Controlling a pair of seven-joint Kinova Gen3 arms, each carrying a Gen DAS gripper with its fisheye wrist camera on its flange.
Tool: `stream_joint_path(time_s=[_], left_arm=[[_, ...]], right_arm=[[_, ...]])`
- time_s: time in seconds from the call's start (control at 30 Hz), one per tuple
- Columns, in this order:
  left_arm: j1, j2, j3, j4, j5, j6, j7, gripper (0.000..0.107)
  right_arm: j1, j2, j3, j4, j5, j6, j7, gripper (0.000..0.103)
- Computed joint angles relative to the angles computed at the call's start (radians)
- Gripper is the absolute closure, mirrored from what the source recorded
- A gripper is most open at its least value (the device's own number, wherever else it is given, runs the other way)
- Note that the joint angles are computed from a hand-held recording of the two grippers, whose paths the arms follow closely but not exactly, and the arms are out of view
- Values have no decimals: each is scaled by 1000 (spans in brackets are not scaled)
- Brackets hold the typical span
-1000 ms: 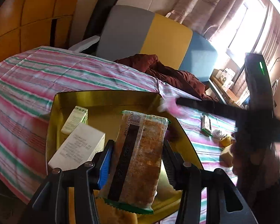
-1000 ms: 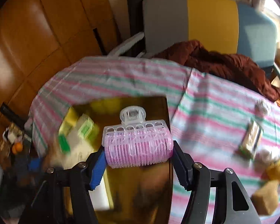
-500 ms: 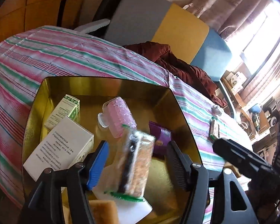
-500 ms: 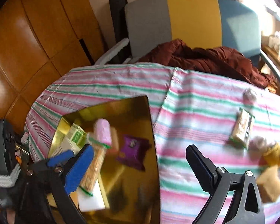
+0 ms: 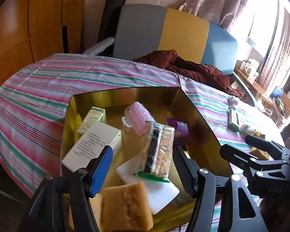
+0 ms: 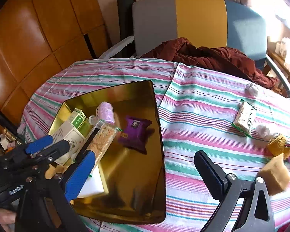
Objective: Organize objects
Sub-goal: 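Withdraw both open tools from the tray toward the remaining items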
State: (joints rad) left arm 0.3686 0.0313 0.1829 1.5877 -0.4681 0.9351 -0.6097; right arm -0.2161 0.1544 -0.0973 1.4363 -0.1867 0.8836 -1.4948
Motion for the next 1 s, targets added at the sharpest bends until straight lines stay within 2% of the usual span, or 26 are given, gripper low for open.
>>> stream_joint_path(time_s=[0.27, 0.47, 0.83, 1.0], left_arm=[[23, -11, 20, 3, -52, 31, 39, 42], [37, -13, 31, 4, -72, 40, 51, 42], [49, -5, 34, -9, -57, 41, 24, 42], [55, 1, 32, -16, -49, 43, 10, 38]], right_arm=[[-63, -67, -11, 81, 145, -73, -58, 0], [-83, -85, -15, 107, 199, -87, -98, 0], [-82, -99, -13, 120, 234, -91, -138, 0], [-85, -102, -14, 125, 261, -93, -149, 0]])
